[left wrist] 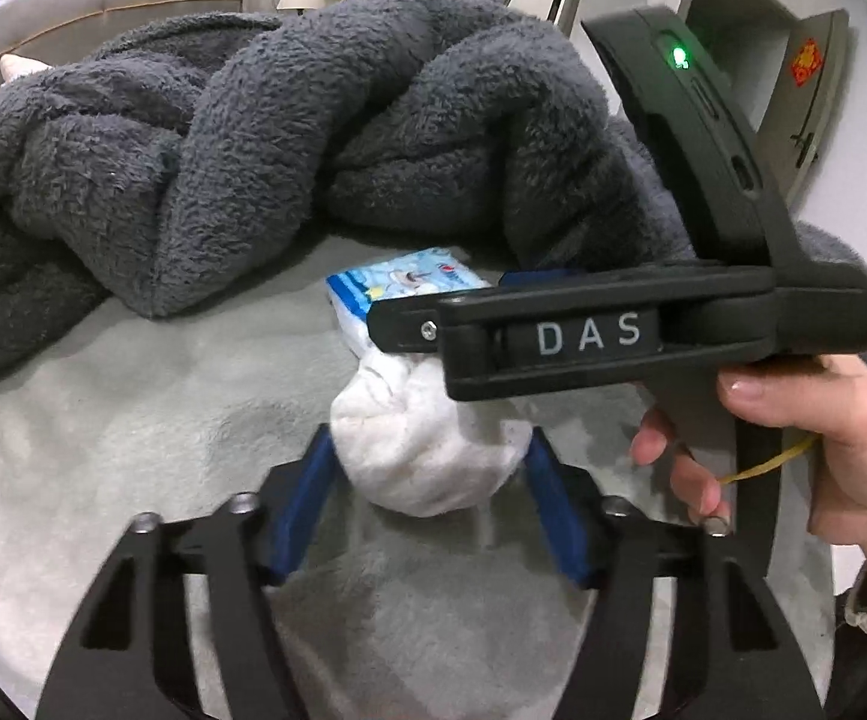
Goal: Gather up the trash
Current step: 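Grasp the white tissue ball with the left gripper while the right gripper grasps the blue wipe pack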
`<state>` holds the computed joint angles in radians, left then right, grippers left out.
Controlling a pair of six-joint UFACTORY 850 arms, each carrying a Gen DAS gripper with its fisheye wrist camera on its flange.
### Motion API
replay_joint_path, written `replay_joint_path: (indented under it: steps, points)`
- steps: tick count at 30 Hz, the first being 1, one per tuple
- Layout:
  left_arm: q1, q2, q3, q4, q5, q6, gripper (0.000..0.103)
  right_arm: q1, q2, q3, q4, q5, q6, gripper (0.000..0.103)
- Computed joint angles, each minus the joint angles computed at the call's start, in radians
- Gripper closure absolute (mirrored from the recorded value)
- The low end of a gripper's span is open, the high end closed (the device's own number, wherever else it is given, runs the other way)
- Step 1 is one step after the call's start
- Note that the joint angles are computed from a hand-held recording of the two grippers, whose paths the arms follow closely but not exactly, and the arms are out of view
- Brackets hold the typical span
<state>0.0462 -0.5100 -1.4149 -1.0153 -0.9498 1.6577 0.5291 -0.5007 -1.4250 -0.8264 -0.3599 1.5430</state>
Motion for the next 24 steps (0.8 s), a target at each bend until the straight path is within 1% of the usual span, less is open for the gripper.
replay_joint_path:
  steps: [5, 7, 9, 11, 17, 21, 24]
  points:
    - [0.022, 0.001, -0.001, -0.009, -0.024, 0.004, 0.052, -0.006, 0.018, 0.017, -0.03, 0.023, 0.061, 0.003]
    - [0.038, 0.006, 0.001, -0.012, -0.029, 0.023, 0.053, -0.009, 0.023, 0.024, -0.054, 0.021, 0.104, 0.003]
    - [0.053, 0.01, -0.001, -0.007, -0.035, 0.033, 0.053, -0.009, 0.023, 0.027, -0.069, 0.01, 0.126, 0.003]
    - [0.07, 0.013, -0.003, -0.001, -0.039, 0.04, 0.054, -0.001, 0.003, 0.001, -0.051, -0.032, 0.089, 0.003]
    - [0.11, 0.001, -0.033, 0.017, -0.053, 0.023, 0.054, 0.017, -0.04, -0.053, -0.029, -0.117, 0.005, 0.003]
    - [0.131, -0.01, -0.06, 0.013, -0.066, 0.006, 0.054, 0.026, -0.046, -0.07, -0.052, -0.135, 0.001, 0.003]
    - [0.163, -0.017, -0.073, 0.016, -0.084, 0.003, 0.054, 0.042, -0.067, -0.101, -0.034, -0.162, -0.058, 0.003]
